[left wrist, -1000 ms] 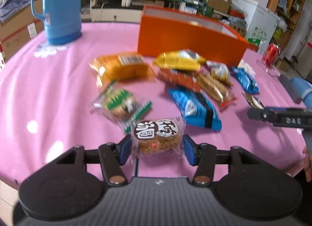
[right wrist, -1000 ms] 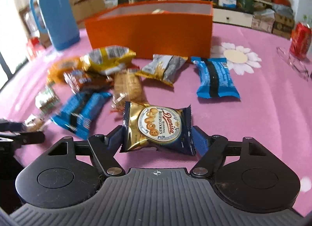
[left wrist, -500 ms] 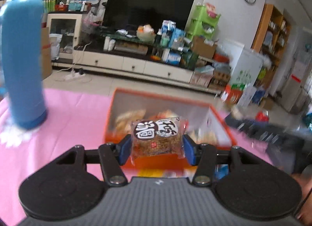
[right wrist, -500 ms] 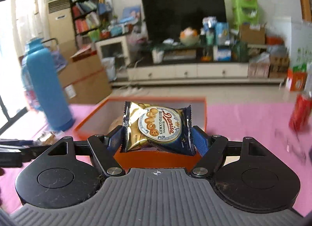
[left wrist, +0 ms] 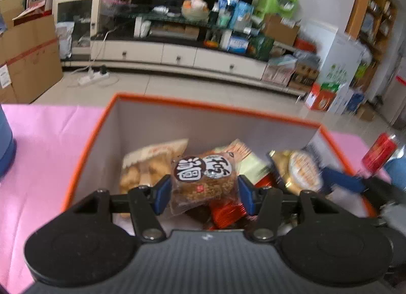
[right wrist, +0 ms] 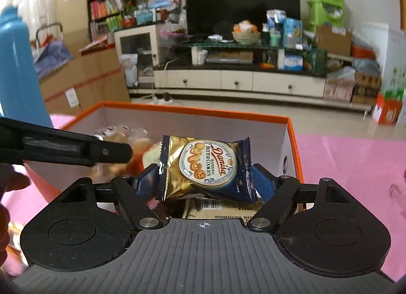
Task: Organize snacks
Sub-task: 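Carry both packets over the orange box and open both grippers, then grasp a blue wafer packet with the left gripper while the right gripper grasps another blue wafer packet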
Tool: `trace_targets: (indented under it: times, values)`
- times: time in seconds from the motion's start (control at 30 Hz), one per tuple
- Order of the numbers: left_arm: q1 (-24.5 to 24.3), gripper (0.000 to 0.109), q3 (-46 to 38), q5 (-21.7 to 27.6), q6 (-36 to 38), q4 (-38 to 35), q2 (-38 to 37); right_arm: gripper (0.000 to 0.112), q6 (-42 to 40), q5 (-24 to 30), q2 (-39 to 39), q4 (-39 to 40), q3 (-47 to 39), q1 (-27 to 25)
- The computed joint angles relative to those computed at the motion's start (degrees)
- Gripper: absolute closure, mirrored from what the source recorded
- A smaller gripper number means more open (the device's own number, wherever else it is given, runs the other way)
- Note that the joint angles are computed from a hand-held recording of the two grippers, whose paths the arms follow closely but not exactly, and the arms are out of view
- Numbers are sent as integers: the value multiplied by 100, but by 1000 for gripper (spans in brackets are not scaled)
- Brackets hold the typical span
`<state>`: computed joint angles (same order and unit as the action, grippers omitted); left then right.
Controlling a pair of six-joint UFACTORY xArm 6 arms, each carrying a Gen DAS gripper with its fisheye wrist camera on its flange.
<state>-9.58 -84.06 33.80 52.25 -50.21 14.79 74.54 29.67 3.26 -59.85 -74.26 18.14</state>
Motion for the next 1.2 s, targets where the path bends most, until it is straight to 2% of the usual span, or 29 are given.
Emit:
trace_targets:
  times: [0.1,0.13,0.17,0.23,0.3,0.37,0.5,0.7,0.87,0.97,1.03,1.1,1.17,1.2]
  values:
    - [52,43,16,6,53,-123,24,43,78,18,-3,-213,13,29]
    - [52,43,13,-31,28,-117,16,37,68,31,-24,-201,27,21]
    - [53,42,41,-78,-24,-96,-25,37,71,2,-90,-162,100,19]
    - [91,42,116,-97,15,-224,-159,34,104,-272,-197,-48,221,-53]
    - [192,37,395,-164,343,-667,-506,27,218,-449,-321,55,308,-133]
    - [324,36,767,-223,609,-926,-939,24,327,-378,-487,28,338,-116]
    - [894,35,1767,62,1125,-1257,-2031,22,615,-371,-1049,41,669,-96]
    - [1971,35,3386,926,1362,-698,-3530,22,1026,-365,-2066,636,1643,86]
    - [2453,35,4471,1544,1761,-273,-4464,22,1654,245,-2999,902,2722,768]
    - [2512,35,4951,1450,1985,-205,-4889,22,2106,679,-3560,1221,3344,1269]
    - [2403,35,4953,1347,1872,-89,-4885,22,2307,823,-3857,1370,3683,1536]
    - [2327,35,4790,1452,1780,-230,-4757,22,2369,1097,-4014,1409,3795,1728]
    - [2185,34,4587,1614,1719,-226,-4556,22,2524,1288,-4154,1274,3872,1792]
    - [2016,34,4517,1544,1551,-98,-4453,22,2594,1297,-4227,1228,3916,1748]
